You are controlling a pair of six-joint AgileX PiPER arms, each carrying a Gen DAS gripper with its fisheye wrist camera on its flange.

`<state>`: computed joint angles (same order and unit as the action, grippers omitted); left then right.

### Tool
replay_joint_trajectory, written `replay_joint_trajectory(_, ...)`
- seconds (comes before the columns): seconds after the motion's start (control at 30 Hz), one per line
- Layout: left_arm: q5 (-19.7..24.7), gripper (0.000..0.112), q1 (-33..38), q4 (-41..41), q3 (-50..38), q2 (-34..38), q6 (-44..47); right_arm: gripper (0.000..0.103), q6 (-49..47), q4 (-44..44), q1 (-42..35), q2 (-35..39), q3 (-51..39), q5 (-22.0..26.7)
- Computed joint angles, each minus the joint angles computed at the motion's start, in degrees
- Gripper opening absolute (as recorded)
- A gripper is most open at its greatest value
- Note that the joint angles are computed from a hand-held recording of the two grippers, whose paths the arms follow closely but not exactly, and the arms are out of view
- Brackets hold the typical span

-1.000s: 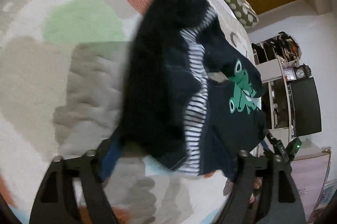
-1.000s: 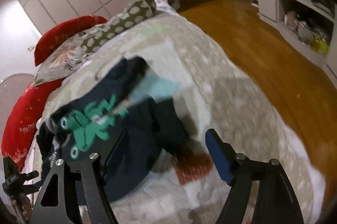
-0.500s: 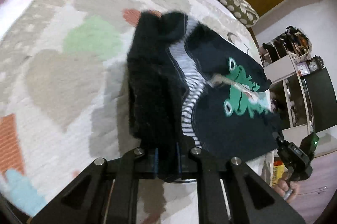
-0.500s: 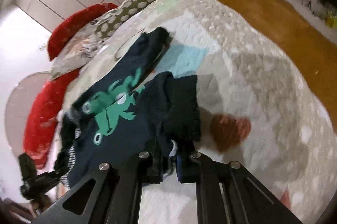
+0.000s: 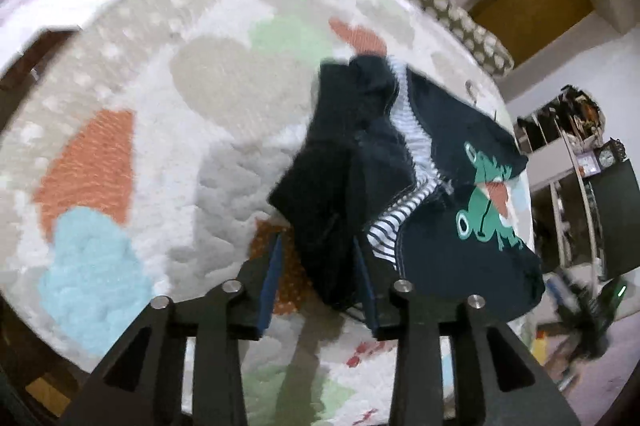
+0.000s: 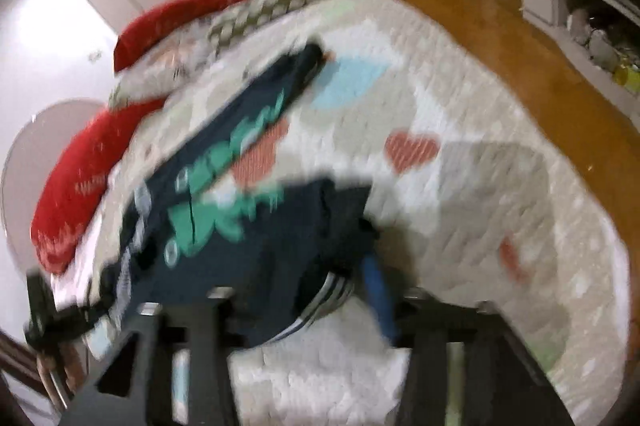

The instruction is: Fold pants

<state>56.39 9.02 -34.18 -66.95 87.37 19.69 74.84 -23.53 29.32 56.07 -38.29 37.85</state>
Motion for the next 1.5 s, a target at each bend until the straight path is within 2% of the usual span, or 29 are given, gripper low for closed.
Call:
replay_joint_trajectory(0.07,-4.7,0.046,-0.5,0.1,4.0,-4.8,0.0,0.064,-9.7,5.5,-8.0,1.6,-4.8,0.3)
replay_joint_trajectory(0.1,-5.3,0.049,0.0,-0.4,5.4,-6.5,0.9,0.064,-15.4,9.6,-11.9,3.6,-7.2,-0.4)
replay_joint_trajectory(0.2,-4.7,0.050,0.2,-1.9,6.3,-8.1,2.7,0.063,-32.6,24.7,-22.8,15.4,-17.1,-2.7)
replay_joint_trajectory(0.27,-4.0,0.050,0.4,-2.3,6.4,-8.5,3.6,0.063,-40.1,32.4,-26.4,23.8,-23.4,-2.4)
replay_joint_trajectory(0.3,-4.0,0.051,0.3,-2.1,6.5,-8.7,3.8,0.063,-40.4,33.7,-27.4,29.4,-27.7,-2.1)
replay_joint_trajectory(0.43,-3.1,0.051,1.6,-1.9,7.6,-8.9,4.5,0.063,-31.4,28.3,-27.0,42.6,-38.8,-1.2)
replay_joint_trajectory(0.5,-2.5,0.051,2.5,-2.0,8.3,-8.9,4.8,0.062,-29.5,28.3,-27.2,46.5,-41.4,-2.1)
replay_joint_trajectory(0.53,-2.4,0.051,3.0,-2.3,8.4,-8.5,5.1,0.039,-30.8,29.9,-27.4,47.7,-42.1,-2.7)
replay_joint_trajectory(0.57,-2.3,0.051,3.6,-2.7,8.4,-7.9,5.3,0.007,-31.8,30.9,-27.4,48.0,-42.1,-3.1)
replay_joint_trajectory(0.63,-2.4,0.051,4.1,-3.5,8.6,-7.1,5.5,0.006,-35.0,34.7,-28.0,46.0,-39.2,-5.5)
replay_joint_trajectory(0.73,-1.4,0.051,4.4,-5.3,8.6,-5.9,6.5,0.006,-33.7,32.8,-27.6,40.4,-34.3,-6.6)
replay_joint_trajectory(0.87,-0.5,0.051,3.6,-5.6,9.2,-7.2,7.4,0.006,-32.7,32.1,-27.5,32.5,-27.0,-6.6)
replay_joint_trajectory(0.93,0.2,0.051,3.5,-5.5,9.3,-8.2,7.4,0.008,-30.0,29.2,-26.8,30.2,-24.4,-5.8)
replay_joint_trajectory(1.0,1.6,0.052,4.2,-5.8,9.5,-10.2,7.8,0.008,-31.2,31.0,-27.5,28.7,-21.6,-5.8)
replay_joint_trajectory(1.13,3.4,0.059,5.9,-5.9,9.5,-13.5,8.4,0.029,-33.4,35.8,-29.9,20.8,-13.0,-7.8)
replay_joint_trajectory(1.17,3.8,0.060,6.2,-5.9,9.5,-14.2,8.4,0.041,-35.2,37.2,-30.4,17.7,-11.0,-8.5)
replay_joint_trajectory(1.2,4.1,0.060,6.3,-5.8,9.4,-14.6,8.2,0.049,-35.0,36.3,-30.5,14.2,-9.4,-8.5)
replay_joint_trajectory(1.23,4.6,0.060,6.3,-5.8,9.3,-14.9,7.8,0.062,-32.9,33.1,-29.8,10.5,-7.9,-8.1)
replay_joint_trajectory(1.27,4.9,0.060,6.2,-5.9,9.3,-15.0,7.6,0.069,-28.5,27.7,-28.2,6.8,-6.6,-7.1)
replay_joint_trajectory(1.33,5.2,0.060,4.9,-5.5,9.5,-15.7,6.5,0.071,-23.0,20.3,-24.4,1.7,-4.7,-4.1)
replay_joint_trajectory(1.37,5.1,0.060,4.0,-5.1,9.6,-16.0,5.9,0.071,-23.0,20.1,-23.0,0.2,-3.7,-3.3)
replay_joint_trajectory(1.43,4.9,0.060,1.7,-4.0,9.5,-16.6,4.0,0.071,-24.3,22.4,-19.6,-1.2,-0.8,-4.1)
replay_joint_trajectory(1.5,5.2,0.060,0.0,-3.1,9.2,-17.1,2.3,0.071,-19.4,19.3,-13.6,0.3,1.1,-5.5)
